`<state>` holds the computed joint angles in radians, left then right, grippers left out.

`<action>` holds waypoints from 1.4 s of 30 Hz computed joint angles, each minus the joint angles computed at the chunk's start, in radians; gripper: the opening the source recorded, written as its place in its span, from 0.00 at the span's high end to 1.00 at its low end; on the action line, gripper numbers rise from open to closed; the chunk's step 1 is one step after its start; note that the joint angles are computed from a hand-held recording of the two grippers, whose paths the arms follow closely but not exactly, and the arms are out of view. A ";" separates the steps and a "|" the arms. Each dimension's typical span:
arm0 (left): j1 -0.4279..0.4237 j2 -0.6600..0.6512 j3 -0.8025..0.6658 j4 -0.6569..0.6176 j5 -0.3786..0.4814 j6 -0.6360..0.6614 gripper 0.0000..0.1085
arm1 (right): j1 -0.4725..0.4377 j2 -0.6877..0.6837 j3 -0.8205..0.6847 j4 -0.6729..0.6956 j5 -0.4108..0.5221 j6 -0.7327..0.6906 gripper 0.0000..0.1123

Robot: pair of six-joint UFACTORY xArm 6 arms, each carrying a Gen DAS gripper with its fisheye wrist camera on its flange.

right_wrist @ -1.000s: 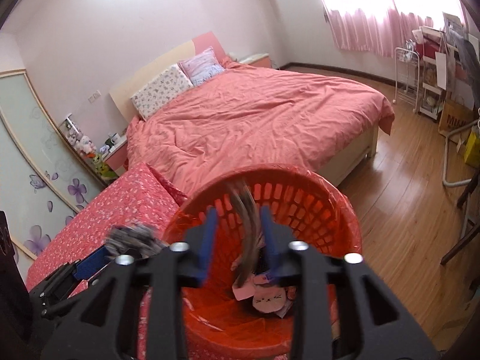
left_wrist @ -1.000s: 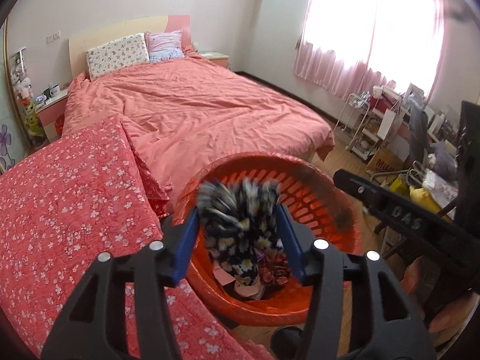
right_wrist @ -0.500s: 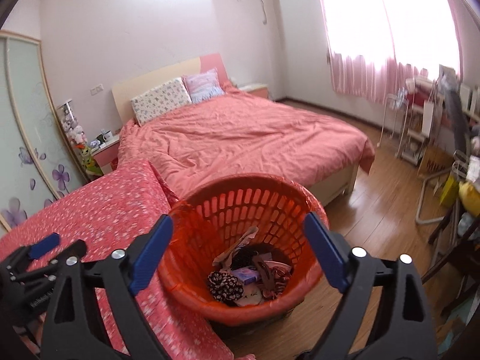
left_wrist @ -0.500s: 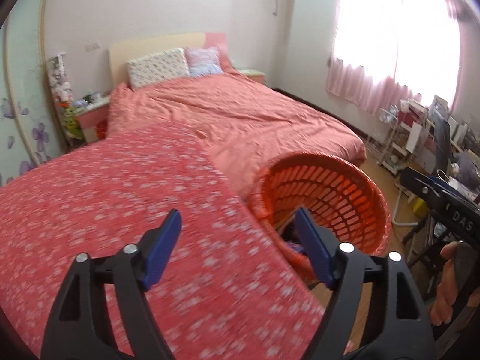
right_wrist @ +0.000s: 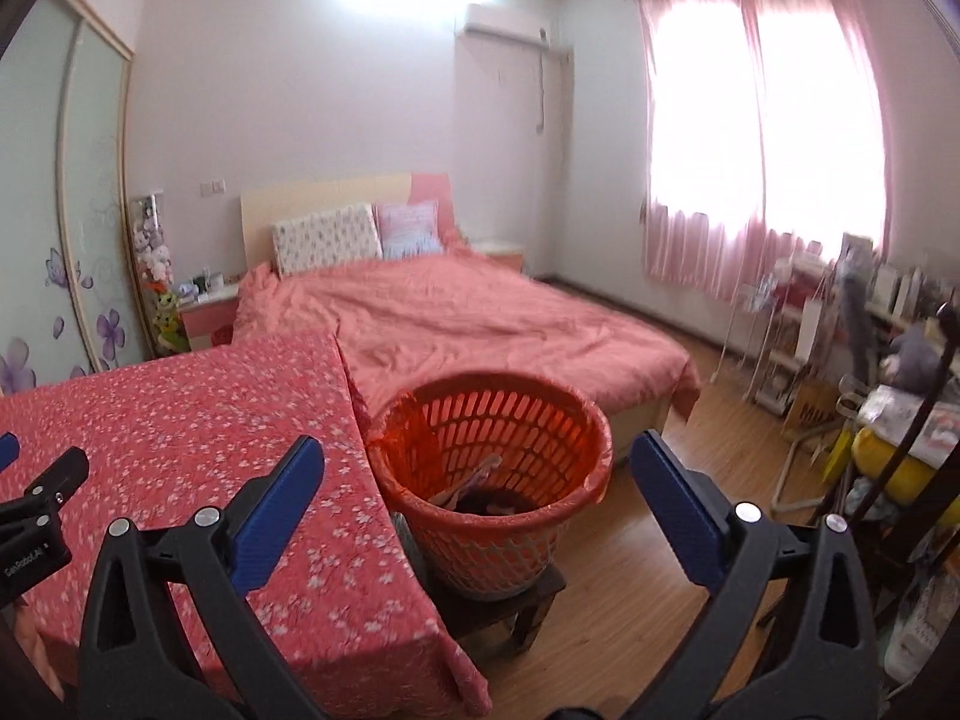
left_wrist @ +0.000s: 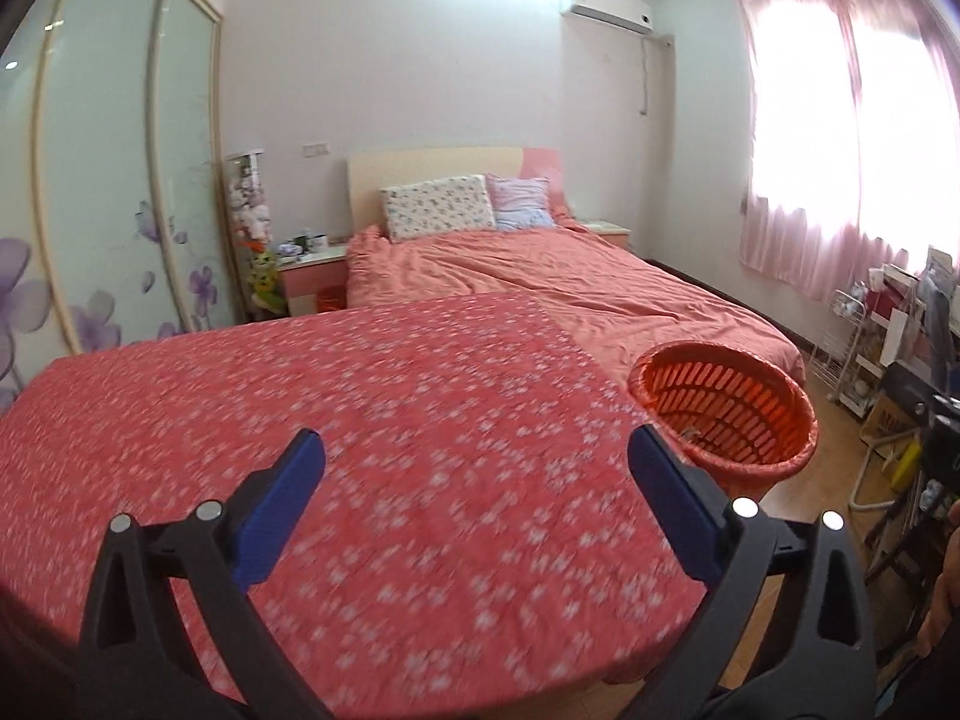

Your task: Collect trash

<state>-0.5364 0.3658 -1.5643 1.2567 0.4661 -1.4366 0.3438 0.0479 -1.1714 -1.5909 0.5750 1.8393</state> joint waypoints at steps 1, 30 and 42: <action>-0.006 -0.025 0.034 0.023 0.018 -0.034 0.09 | 0.023 -0.013 0.018 -0.020 0.041 0.023 0.10; -0.100 -0.214 0.280 0.074 0.250 -0.204 0.09 | 0.171 -0.038 0.079 0.294 0.224 -0.099 0.10; -0.100 -0.216 0.278 0.073 0.230 -0.210 0.09 | 0.171 -0.055 0.091 0.273 0.204 -0.085 0.10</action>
